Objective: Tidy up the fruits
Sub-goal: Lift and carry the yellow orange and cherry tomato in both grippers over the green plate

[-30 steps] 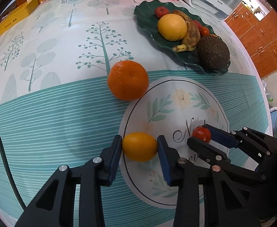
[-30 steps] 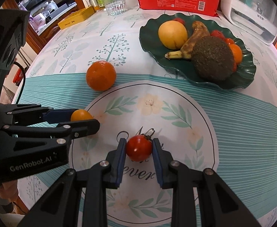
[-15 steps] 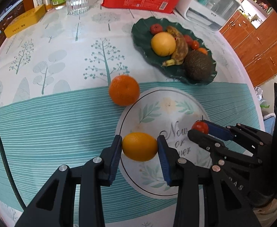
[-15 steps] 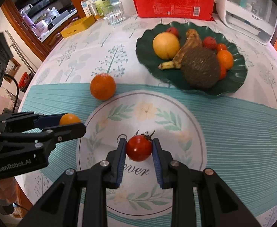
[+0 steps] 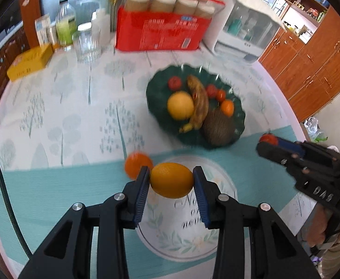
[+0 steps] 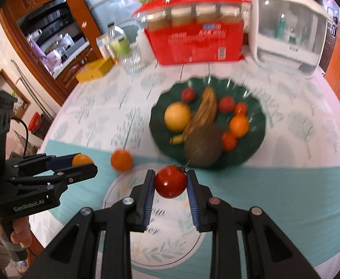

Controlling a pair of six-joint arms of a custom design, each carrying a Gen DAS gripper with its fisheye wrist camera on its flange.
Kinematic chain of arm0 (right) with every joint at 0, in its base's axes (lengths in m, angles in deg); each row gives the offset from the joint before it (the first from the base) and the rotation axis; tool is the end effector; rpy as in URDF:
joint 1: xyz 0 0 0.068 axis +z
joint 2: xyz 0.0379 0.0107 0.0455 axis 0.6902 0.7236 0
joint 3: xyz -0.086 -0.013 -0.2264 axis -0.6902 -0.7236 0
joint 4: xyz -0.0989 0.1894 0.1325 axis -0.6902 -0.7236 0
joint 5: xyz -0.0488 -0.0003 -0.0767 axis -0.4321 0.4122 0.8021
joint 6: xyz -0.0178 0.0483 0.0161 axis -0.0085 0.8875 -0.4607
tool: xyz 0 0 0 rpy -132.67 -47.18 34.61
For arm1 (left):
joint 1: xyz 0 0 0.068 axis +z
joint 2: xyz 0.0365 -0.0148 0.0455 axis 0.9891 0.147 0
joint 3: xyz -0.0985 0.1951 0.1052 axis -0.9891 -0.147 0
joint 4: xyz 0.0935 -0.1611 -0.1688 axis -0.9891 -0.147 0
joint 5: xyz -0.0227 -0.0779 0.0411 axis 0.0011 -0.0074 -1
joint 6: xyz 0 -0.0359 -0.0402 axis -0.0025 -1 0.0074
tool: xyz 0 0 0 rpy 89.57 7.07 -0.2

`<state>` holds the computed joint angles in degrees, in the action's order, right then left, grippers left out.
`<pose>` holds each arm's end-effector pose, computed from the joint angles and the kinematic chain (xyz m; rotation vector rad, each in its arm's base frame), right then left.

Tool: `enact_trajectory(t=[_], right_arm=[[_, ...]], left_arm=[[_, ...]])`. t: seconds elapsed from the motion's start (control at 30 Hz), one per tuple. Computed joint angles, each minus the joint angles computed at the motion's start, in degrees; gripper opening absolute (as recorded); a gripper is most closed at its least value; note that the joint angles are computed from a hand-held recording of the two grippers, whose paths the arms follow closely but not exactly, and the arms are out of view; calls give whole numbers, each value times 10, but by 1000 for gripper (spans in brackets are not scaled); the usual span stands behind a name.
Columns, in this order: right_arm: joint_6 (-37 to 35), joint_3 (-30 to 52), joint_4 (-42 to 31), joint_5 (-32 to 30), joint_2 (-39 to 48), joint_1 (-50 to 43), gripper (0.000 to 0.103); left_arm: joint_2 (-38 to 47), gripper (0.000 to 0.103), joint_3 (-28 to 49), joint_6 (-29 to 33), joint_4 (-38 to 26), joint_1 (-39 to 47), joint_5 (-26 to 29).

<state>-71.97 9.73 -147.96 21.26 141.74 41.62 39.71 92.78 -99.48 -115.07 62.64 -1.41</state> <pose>0.2042 0.0040 0.2896 -0.3354 2.6021 0.3402 0.2055 -0.0750 0.2678 0.0963 2.6816 -0.3677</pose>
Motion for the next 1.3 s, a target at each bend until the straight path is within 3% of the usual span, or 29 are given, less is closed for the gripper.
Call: enact_trajectory(t=[0.4, 0.6, 0.9, 1.3], right_arm=[[-30, 285, -31, -2, 187, -57, 27], [-24, 351, -16, 26, 265, -44, 27], [-9, 343, 22, 54, 359, -25, 27], [-10, 291, 65, 60, 432, -21, 27]], left_arm=[[169, 36, 252, 37, -43, 1, -46], [273, 36, 364, 43, -60, 8, -51], [440, 36, 479, 37, -60, 7, -39], [577, 37, 535, 25, -46, -3, -6]])
